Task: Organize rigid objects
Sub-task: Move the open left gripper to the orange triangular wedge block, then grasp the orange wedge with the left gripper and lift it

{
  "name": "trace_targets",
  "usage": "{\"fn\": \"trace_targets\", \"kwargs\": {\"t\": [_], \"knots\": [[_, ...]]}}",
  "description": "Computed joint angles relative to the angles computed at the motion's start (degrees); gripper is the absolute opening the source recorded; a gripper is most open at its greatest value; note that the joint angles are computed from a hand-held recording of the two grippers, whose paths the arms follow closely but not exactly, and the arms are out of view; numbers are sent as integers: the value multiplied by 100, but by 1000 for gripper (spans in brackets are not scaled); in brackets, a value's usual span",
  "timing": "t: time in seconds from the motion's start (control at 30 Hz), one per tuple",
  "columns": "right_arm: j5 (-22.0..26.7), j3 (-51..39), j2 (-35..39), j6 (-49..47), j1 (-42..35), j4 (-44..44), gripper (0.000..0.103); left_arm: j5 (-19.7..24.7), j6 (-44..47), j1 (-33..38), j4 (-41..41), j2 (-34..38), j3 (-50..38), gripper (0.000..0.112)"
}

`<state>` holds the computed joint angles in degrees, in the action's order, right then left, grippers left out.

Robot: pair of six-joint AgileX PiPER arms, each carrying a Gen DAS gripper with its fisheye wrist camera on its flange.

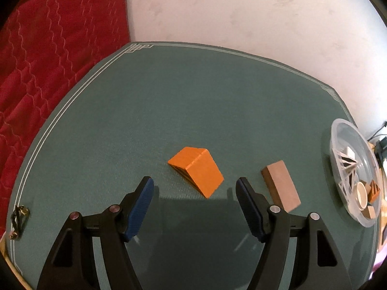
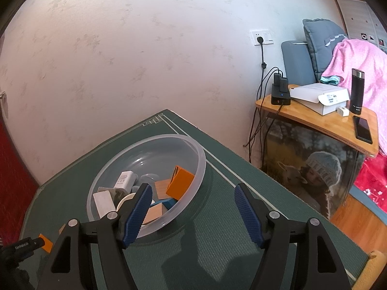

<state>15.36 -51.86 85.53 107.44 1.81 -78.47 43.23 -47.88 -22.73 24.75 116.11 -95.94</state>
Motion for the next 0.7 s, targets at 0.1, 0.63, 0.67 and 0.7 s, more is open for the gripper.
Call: {"fn": "trace_targets", "kwargs": {"t": [0.1,0.63,0.67,0.7], "knots": [[3,1,0,4,1,-4,74,243,186,81,-254,245,-432,71],[-20,9,-5,-21,-20,-20,74,340,702,382,-871,665,-1025,42],[-29,0,-9,-93,-33,40,74,297,718,372,-848,642,-978,40],[-25,0,-10,-96,-30,44,74,262,715,361,-809,618,-929,39]]}}
